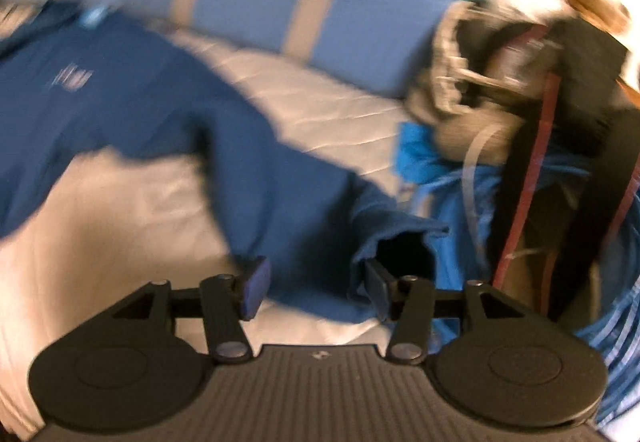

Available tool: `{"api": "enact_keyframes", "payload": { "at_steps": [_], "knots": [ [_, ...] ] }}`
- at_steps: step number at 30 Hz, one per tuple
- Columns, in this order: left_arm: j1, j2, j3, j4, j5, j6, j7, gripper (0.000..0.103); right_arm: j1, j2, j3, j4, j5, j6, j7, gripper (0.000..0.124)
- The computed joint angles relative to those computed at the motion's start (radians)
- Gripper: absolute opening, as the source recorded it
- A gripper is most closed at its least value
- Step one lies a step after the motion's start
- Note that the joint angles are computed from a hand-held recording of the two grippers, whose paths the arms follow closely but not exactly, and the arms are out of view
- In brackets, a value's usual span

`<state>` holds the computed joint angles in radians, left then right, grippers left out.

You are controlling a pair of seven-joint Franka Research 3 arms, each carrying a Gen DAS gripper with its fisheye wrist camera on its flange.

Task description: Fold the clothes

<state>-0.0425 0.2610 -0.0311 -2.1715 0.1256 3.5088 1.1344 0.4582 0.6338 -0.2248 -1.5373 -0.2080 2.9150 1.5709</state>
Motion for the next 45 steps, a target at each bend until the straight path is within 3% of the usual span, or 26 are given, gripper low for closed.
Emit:
{"api": "enact_keyframes", "payload": {
  "at_steps": [1,6,10,11,12,16,24,26,27,33,35,37,38,39,41,43,45],
  "knots": [
    [0.001,0.000,-0.001,0.000,-0.001,0.001,-0.002,0.088,0.004,0.005,0.005,-0.002,0.001,0.000,-0.035,0.066],
    [0.007,0.000,-0.005,0.000,0.003,0.002,-0.010,0.088,0.146,0.042,-0.159,-0.008,-0.142,0.010,0.100,0.066],
    [0.014,0.000,-0.009,0.000,0.013,0.002,-0.017,0.088,0.316,0.083,-0.397,-0.028,-0.280,0.082,0.330,0.071],
    [0.014,0.000,-0.009,0.000,0.015,0.002,-0.018,0.088,0.336,0.080,-0.423,-0.041,-0.291,0.103,0.356,0.071],
    [0.014,0.000,-0.009,-0.001,0.016,0.003,-0.019,0.088,0.348,0.072,-0.438,-0.057,-0.303,0.126,0.370,0.071],
    [0.017,-0.001,-0.010,-0.003,0.021,0.007,-0.023,0.088,0.315,0.014,-0.375,-0.107,-0.309,0.146,0.280,0.072],
    [0.020,0.000,-0.014,-0.001,0.027,0.005,-0.032,0.088,0.444,0.116,-0.565,-0.083,-0.452,0.060,0.408,0.069],
    [0.014,0.000,-0.008,-0.002,0.021,0.005,-0.028,0.088,0.402,0.126,-0.534,-0.048,-0.455,0.033,0.413,0.048],
    [0.011,-0.001,-0.006,-0.002,0.017,0.005,-0.025,0.088,0.371,0.131,-0.507,-0.016,-0.433,0.004,0.427,0.020],
    [0.007,0.000,-0.003,-0.001,0.009,0.001,-0.021,0.088,0.193,0.170,-0.399,0.201,-0.226,-0.139,0.706,0.016],
    [0.007,0.000,-0.003,-0.001,0.009,0.001,-0.020,0.088,0.183,0.184,-0.412,0.244,-0.215,-0.216,0.802,0.030],
    [0.011,0.001,-0.006,0.000,0.012,0.002,-0.023,0.088,0.174,0.202,-0.426,0.288,-0.193,-0.288,0.884,0.051],
    [0.013,0.002,-0.008,0.001,0.015,0.002,-0.026,0.088,0.187,0.194,-0.438,0.272,-0.247,-0.286,0.917,0.061],
    [0.015,0.003,-0.010,0.002,0.018,0.001,-0.028,0.088,0.213,0.185,-0.464,0.243,-0.299,-0.265,0.944,0.078],
    [0.015,0.002,-0.009,0.002,0.020,-0.001,-0.028,0.088,0.240,0.147,-0.471,0.167,-0.396,-0.184,0.934,0.082],
    [0.011,0.001,-0.007,0.000,0.019,0.000,-0.025,0.088,0.201,0.084,-0.384,0.092,-0.439,-0.071,0.815,0.082],
    [0.010,0.001,-0.006,0.000,0.016,0.001,-0.024,0.088,0.118,0.025,-0.240,0.028,-0.455,0.006,0.626,0.082]
  ]
}}
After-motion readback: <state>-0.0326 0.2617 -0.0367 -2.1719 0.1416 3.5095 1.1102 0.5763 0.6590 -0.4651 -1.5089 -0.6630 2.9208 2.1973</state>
